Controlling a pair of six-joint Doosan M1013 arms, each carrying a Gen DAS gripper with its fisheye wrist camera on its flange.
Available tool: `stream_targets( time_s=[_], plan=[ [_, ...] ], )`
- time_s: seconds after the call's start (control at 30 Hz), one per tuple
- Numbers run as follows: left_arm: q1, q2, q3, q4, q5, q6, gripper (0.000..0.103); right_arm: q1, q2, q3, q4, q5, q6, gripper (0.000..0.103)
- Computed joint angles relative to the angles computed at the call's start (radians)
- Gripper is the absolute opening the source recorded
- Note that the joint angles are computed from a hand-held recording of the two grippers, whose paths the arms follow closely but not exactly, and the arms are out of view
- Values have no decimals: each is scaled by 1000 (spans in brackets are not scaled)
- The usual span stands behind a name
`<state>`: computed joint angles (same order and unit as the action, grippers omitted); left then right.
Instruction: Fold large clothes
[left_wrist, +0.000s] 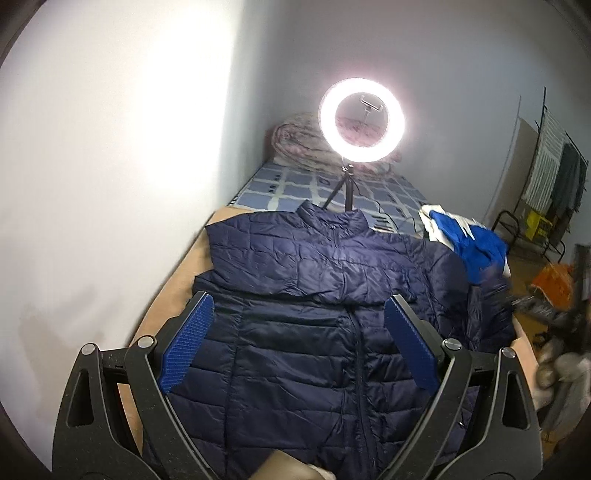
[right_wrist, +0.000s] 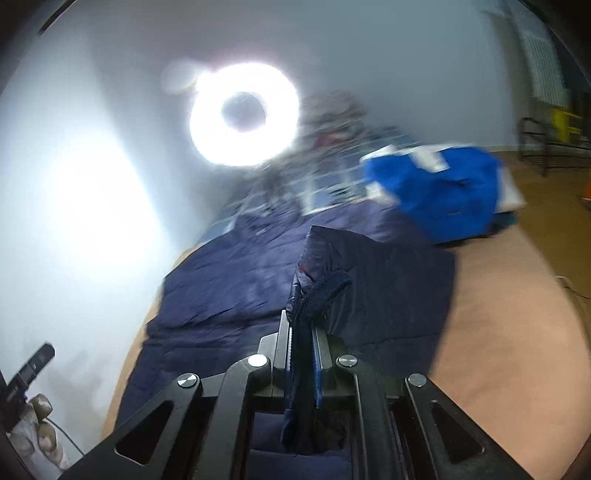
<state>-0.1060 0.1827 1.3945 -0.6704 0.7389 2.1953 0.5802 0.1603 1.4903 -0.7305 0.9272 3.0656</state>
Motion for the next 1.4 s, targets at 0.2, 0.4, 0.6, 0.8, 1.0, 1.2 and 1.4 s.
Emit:
stream_targets(
  time_s=[0.2, 0.4, 0.6, 0.8, 1.0, 1.2, 1.4],
  plan=[
    [7, 16, -11, 27, 10, -46, 95, -31, 119, -82, 206, -117, -230, 6],
    [1, 29, -17, 75, 19, -84, 94, -51, 200, -118, 409, -182, -410, 6],
    [-1, 40, -22, 87, 59, -96, 90, -63, 199, -90, 501, -245, -493, 25],
    [-5, 78, -53, 60, 208, -94, 85, -59, 144, -46, 393, -266, -414, 48],
    [-32, 167, -139, 66, 436, -142, 85, -42, 61, 8, 211, -200, -244, 57],
    [-76, 290, -239, 91, 615, -315, 85, -28, -42, 71, 148, -146, -112, 60],
    [-123, 347, -262, 167, 607, -373, 85, -9, -108, 107, 16, -122, 10, 62]
  ],
)
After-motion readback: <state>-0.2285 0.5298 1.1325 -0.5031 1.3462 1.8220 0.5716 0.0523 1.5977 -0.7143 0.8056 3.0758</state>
